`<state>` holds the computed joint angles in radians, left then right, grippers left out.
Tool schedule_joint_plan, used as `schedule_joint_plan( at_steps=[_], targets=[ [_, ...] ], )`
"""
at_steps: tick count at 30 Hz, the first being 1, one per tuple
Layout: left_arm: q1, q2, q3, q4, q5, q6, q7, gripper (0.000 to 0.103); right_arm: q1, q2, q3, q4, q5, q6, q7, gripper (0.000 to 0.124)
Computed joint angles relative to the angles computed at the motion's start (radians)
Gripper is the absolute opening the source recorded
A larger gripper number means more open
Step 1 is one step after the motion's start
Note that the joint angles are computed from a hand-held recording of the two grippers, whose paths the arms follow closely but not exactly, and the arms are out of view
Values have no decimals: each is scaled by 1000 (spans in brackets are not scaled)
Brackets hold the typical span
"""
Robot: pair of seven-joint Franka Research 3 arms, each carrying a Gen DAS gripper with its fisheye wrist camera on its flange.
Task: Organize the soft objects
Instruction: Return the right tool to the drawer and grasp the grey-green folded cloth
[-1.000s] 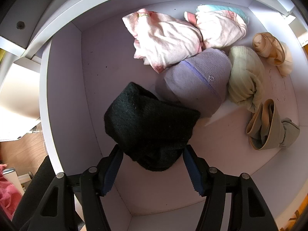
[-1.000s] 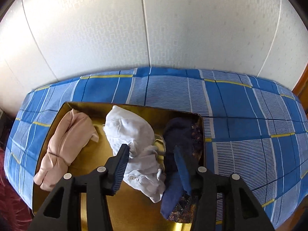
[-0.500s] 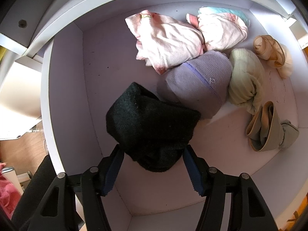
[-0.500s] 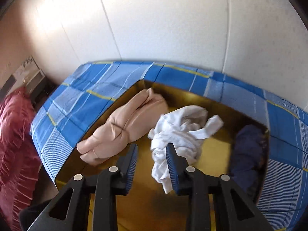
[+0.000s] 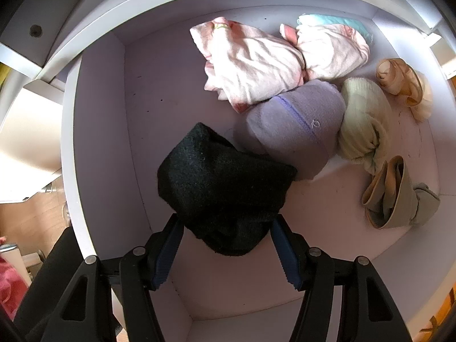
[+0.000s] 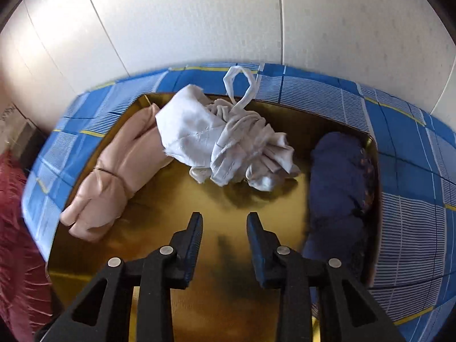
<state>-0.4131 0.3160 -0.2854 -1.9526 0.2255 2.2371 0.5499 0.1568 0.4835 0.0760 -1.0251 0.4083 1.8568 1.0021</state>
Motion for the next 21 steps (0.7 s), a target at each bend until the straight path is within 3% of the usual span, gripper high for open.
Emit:
schedule_joint_plan(
  at_steps=[4, 9, 14, 21],
  targets=[
    [1, -5, 0, -4, 0, 0, 2, 63, -69, -99, 10, -136, 102, 39, -139, 33],
    [1, -8, 0, -7, -1, 5, -4, 63, -152, -212, -9, -271, 266, -5, -293, 33],
    [4, -26, 0, -31, -5, 28, -17, 63, -216, -351, -71, -433, 408, -111, -449, 33],
    [6, -40, -2, -48, -3, 40, -14, 62, -261, -474, -175, -590, 368, -272, -635, 33]
  ],
)
